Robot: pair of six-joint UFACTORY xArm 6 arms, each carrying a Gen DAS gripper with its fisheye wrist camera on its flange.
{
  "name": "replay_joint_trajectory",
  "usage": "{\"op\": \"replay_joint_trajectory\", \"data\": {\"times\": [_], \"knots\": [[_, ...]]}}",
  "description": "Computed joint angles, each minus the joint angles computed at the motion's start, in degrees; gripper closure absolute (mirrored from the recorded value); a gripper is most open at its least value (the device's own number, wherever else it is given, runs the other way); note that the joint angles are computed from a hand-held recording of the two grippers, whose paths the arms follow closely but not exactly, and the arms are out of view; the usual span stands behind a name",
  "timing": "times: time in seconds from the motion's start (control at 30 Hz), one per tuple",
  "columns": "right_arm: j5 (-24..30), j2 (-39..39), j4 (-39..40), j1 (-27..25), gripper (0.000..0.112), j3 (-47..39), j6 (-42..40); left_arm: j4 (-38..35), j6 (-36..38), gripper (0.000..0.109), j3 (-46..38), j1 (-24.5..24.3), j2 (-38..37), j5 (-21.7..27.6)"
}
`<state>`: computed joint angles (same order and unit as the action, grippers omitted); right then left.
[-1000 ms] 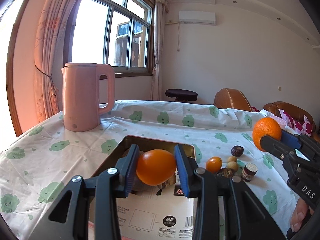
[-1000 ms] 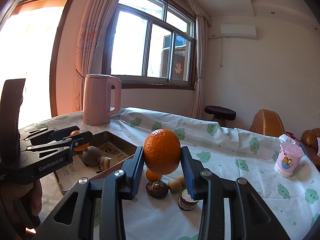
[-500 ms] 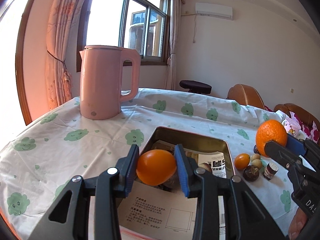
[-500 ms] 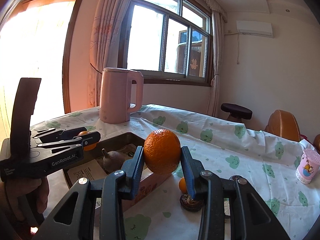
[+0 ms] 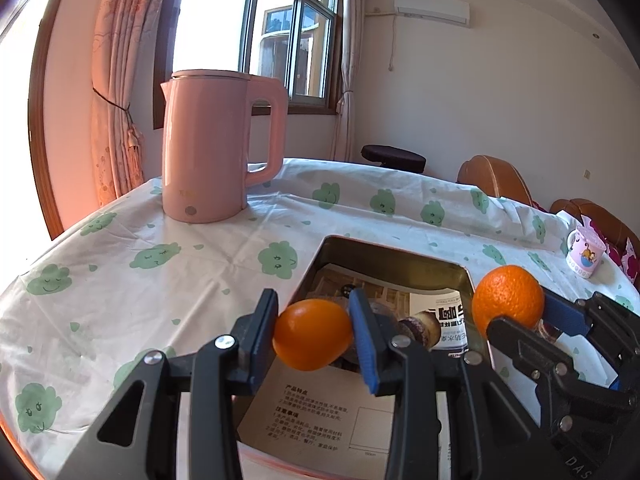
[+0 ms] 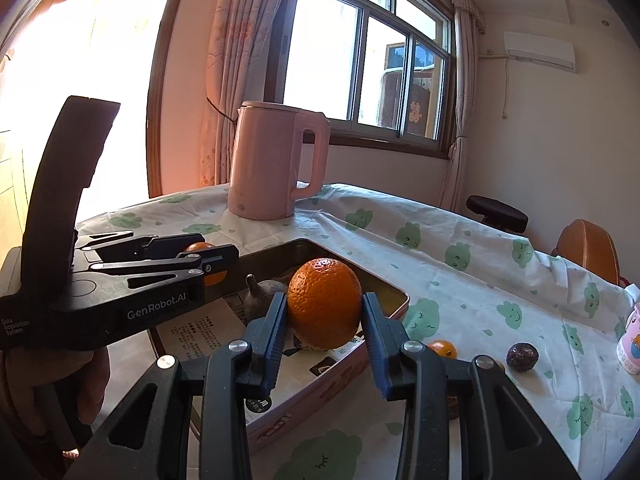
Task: Organize fruits
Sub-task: 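Move both held oranges over the tin, small in the left tool, large in the right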
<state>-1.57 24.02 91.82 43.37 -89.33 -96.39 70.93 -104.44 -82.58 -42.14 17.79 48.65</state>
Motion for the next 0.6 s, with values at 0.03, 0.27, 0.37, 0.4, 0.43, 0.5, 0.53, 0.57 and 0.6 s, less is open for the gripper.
{"op": "replay_joint_trajectory", "data": {"times": [0.03, 0.27, 0.37, 0.4, 0.43, 0.5, 0.53, 0.57, 0.6], "knots": [[0.20, 0.00, -0.12, -0.07, 0.073, 0.03, 0.21, -0.27, 0.27, 0.070, -0.06, 0.07, 0.07, -0.13], [1.20, 0.37, -15.18, -0.53, 0.073, 1.94, 15.38, -2.13, 1.93, 0.070, -0.27, 0.67, 0.36, -1.58], [2.11, 0.31, -19.69, -0.82, 0.073, 2.63, 19.64, -2.81, 2.75, 0.070, -0.47, 0.85, 0.51, -1.94], [2.04, 0.37, -21.60, -0.83, 0.073, 2.82, 21.40, -2.91, 2.84, 0.070, -0.48, 0.88, 0.52, -2.03], [2.11, 0.38, -22.80, -0.86, 0.073, 2.99, 22.41, -3.07, 3.00, 0.070, -0.49, 0.93, 0.54, -2.15], [2.31, 0.38, -24.65, -0.92, 0.073, 3.22, 24.00, -3.49, 3.29, 0.070, -0.52, 1.06, 0.58, -2.38], [2.44, 0.45, -25.94, -0.99, 0.073, 3.35, 25.24, -3.66, 3.40, 0.070, -0.51, 1.10, 0.58, -2.47], [2.74, 0.48, -27.63, -1.15, 0.073, 3.50, 26.90, -3.81, 3.52, 0.070, -0.49, 1.12, 0.57, -2.61], [3.10, 0.55, -29.39, -1.32, 0.073, 3.60, 28.62, -3.95, 3.62, 0.070, -0.46, 1.17, 0.56, -2.73]]}}
